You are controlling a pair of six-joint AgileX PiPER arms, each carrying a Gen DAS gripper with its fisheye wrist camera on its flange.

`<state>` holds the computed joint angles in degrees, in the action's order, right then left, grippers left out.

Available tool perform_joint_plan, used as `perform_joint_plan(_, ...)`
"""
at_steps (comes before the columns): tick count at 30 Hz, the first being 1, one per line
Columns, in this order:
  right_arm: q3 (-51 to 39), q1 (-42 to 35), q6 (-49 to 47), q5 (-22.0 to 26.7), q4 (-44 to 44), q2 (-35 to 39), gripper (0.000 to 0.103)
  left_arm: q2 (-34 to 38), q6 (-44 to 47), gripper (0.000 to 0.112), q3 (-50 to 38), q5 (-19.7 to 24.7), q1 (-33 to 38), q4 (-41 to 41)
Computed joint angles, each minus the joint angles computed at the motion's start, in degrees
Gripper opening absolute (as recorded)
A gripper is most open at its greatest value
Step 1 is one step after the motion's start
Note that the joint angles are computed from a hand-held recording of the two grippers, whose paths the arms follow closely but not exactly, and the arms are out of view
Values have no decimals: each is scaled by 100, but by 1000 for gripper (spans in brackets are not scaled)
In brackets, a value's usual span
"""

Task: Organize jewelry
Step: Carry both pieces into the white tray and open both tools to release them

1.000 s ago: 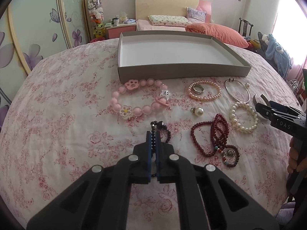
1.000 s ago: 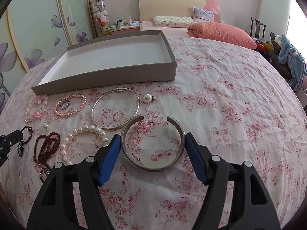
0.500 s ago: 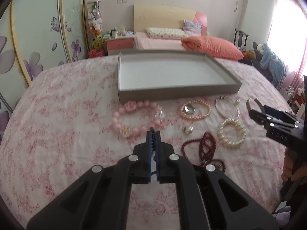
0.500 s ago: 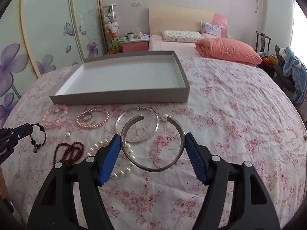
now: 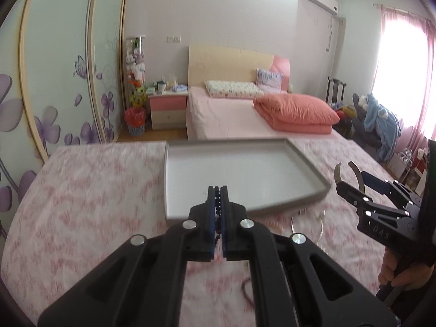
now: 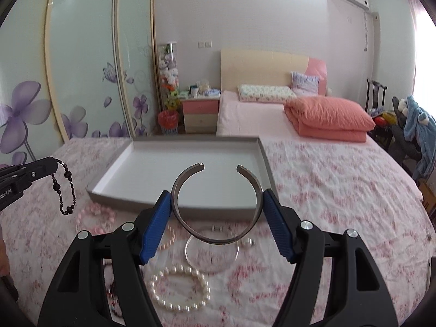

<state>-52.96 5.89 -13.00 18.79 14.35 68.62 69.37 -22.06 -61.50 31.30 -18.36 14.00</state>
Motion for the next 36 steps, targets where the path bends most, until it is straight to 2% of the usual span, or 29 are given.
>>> perform_joint_plan(5,-485,101,338,-497,-369,557,68,696,-20,5,-622,-255,121,6)
perform_joint_plan(10,-1164,107,294,-504,-257,1330,68,1619,394,5,-1444,-162,314,-427)
perform_joint_plan(17,-2332,134,548,-9,-427,2623,68,2863,859,5,-2487,1,628,-1005)
perform_joint_plan(26,-3824,240,1145,1479,-1003,3905,68,3865,1113,5,-3244,226,784,-1271)
perform_joint_plan(30,-4097,238,1297,1745,-1065,4154,69,4077,1057,5,-3420,326,804,-1271)
perform_joint_plan(32,-3929,187,1176,1666,-917,4036,71,4119,1071,8,-3483,394,823,-1323)
perform_joint_plan(33,-3808,164,1128,1590,-865,3939,78,4093,1155,13,-3459,385,856,-1423)
perform_joint_plan(34,-3704,140,1078,1500,-806,3856,79,4055,1172,20,-3420,367,876,-1441)
perform_joint_plan(36,-3467,43,853,1354,-551,3628,79,3940,1067,24,-3294,291,912,-1362)
